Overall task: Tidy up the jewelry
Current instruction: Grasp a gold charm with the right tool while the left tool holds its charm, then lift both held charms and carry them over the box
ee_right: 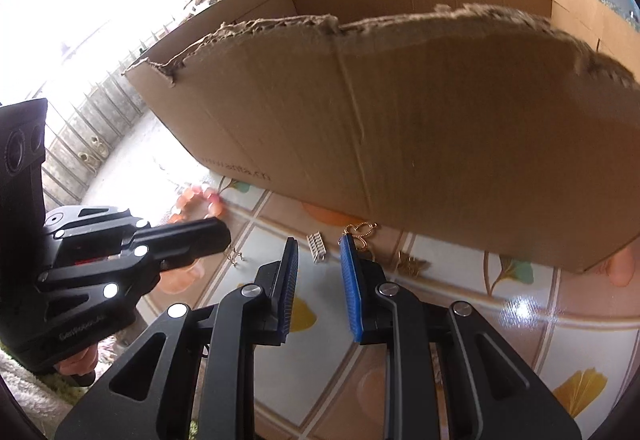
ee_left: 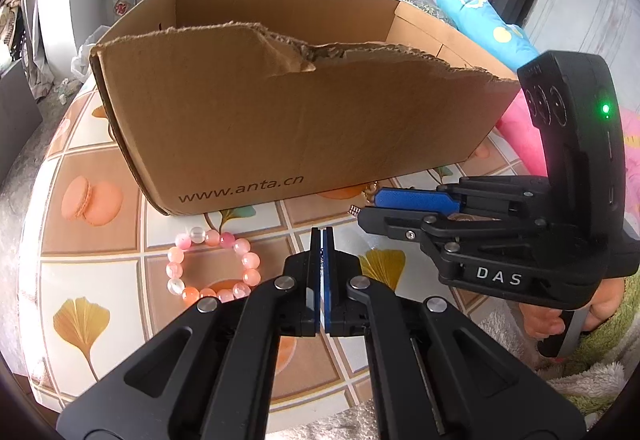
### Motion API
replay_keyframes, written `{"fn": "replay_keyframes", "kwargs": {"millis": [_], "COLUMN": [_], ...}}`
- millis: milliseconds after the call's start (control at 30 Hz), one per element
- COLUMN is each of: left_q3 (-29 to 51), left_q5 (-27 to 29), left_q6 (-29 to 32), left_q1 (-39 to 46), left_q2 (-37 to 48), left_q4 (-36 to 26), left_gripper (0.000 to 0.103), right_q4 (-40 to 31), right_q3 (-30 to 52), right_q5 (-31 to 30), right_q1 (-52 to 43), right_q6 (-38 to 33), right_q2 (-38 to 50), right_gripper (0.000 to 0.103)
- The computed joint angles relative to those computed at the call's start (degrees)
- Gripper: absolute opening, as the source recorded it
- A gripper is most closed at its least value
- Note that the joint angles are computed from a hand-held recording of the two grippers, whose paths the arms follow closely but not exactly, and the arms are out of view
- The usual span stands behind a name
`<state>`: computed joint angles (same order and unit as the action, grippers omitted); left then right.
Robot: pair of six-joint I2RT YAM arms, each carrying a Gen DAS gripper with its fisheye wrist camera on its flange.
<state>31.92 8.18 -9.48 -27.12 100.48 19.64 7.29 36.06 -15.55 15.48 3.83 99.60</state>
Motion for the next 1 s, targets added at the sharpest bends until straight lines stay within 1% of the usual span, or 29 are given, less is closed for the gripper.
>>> {"fn": "replay_keyframes", "kwargs": {"millis": [100,200,267,367,467,733,900,1000], "left_q3": [-0.3,-0.6,-0.7,-0.8,-1.3,-2.8,-3.6,-4.6], "left_q5": [0.5,0.8,0.9,0.9,1.0,0.4,0.6,1.1], "left_q6": [0.1,0.4,0.5,0.5,0.4,0.1,0.6,1.3], "left_q1": [0.5,0.8,1.0,1.1,1.3,0.8,1.0,1.5], "left_q2": [-0.3,-0.7,-0.6,-0.5,-0.8,-2.2,-4.9,-9.0], "left_q4": [0.1,0.2,0.2,0.2,0.6,1.4,0.6,-1.1], "left_gripper": [0.0,0.0,0.0,0.0,0.0,0.0,0.0,0.0], "right_q4": [-0.5,-0.5,-0.9,-2.3,-2.4,-2.1,-3.1,-4.5], "right_q3": [0.0,-0.8,-0.7,-0.1,0.2,-2.7,-5.8,-7.3], "right_q5": [2.7,8.5,10.2,9.4,9.6,6.3,4.8,3.2], "right_q1": [2.1,5.9,6.9,7.0,7.5,5.6,4.6,3.8], "right_q6": [-1.0,-2.1,-2.7,-2.5,-2.2,-0.5,0.3,0.9], "right_q2": [-0.6,-1.7,-1.9,-2.2,-1.9,-5.3,-11.4,-16.2], "right_gripper": [0.021,0.015,0.01,0.005,0.005,0.005,0.005,0.005]}}
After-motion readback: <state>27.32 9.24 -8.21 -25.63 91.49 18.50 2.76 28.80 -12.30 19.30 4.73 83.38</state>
